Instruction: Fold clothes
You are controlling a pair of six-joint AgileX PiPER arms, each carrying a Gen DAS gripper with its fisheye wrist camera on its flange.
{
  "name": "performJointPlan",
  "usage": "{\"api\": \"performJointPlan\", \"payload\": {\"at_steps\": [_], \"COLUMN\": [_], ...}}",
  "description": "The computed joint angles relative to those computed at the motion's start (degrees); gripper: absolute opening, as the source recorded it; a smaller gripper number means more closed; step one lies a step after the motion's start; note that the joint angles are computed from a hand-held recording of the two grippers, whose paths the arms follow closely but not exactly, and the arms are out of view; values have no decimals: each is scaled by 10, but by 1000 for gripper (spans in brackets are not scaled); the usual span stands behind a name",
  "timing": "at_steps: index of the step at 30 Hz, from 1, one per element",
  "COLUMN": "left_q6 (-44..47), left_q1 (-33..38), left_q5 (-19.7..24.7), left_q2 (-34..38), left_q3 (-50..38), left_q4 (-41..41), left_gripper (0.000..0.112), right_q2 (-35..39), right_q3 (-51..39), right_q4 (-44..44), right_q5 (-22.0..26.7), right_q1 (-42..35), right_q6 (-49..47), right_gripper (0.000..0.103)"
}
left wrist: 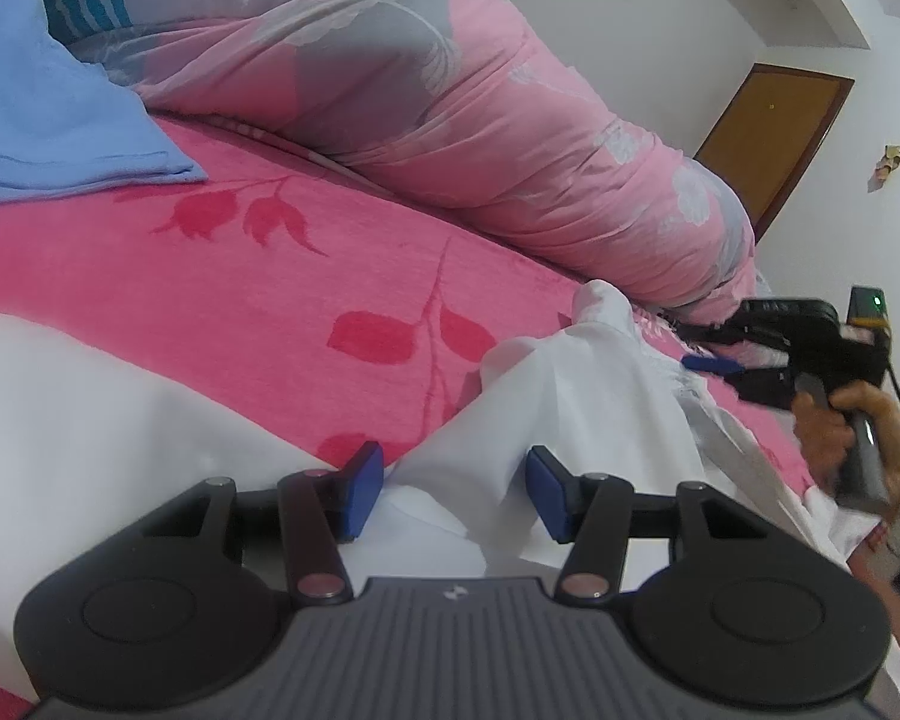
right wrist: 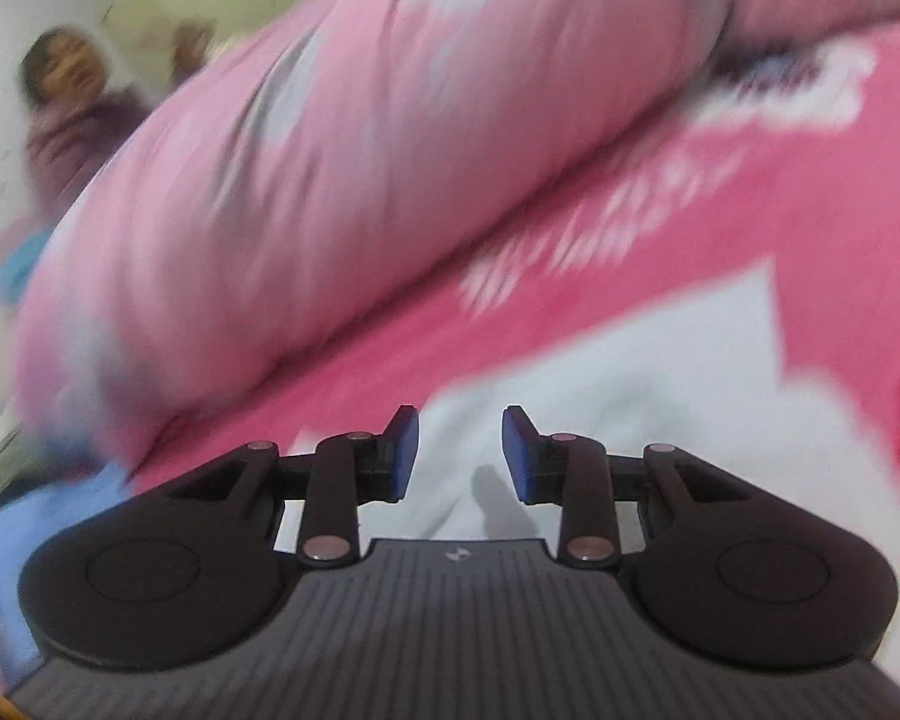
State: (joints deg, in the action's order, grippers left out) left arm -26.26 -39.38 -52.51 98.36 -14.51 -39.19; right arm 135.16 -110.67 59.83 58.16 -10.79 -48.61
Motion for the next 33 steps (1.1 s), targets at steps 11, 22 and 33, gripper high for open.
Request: {"api": "performJointPlan", "payload": {"at_steps": [11,22,33], "left_q6": [-16,-62,-46], "left_q1": [0,11,8], "left_q5": [-11,-45,-28], "left_q2": [3,17,10], "left_q3": [7,21,13], "left_q4": [9,43,29], "left_gripper": [54,54,53], "right_q2": [51,-14,-210], "right_q3": [-4,95,345], "right_q4": [39,65,335], "right_q5": [46,-93,-382], "right_q1": [29,69,138], "right_q6": [126,8,-562], "right_gripper": [54,1,0]}}
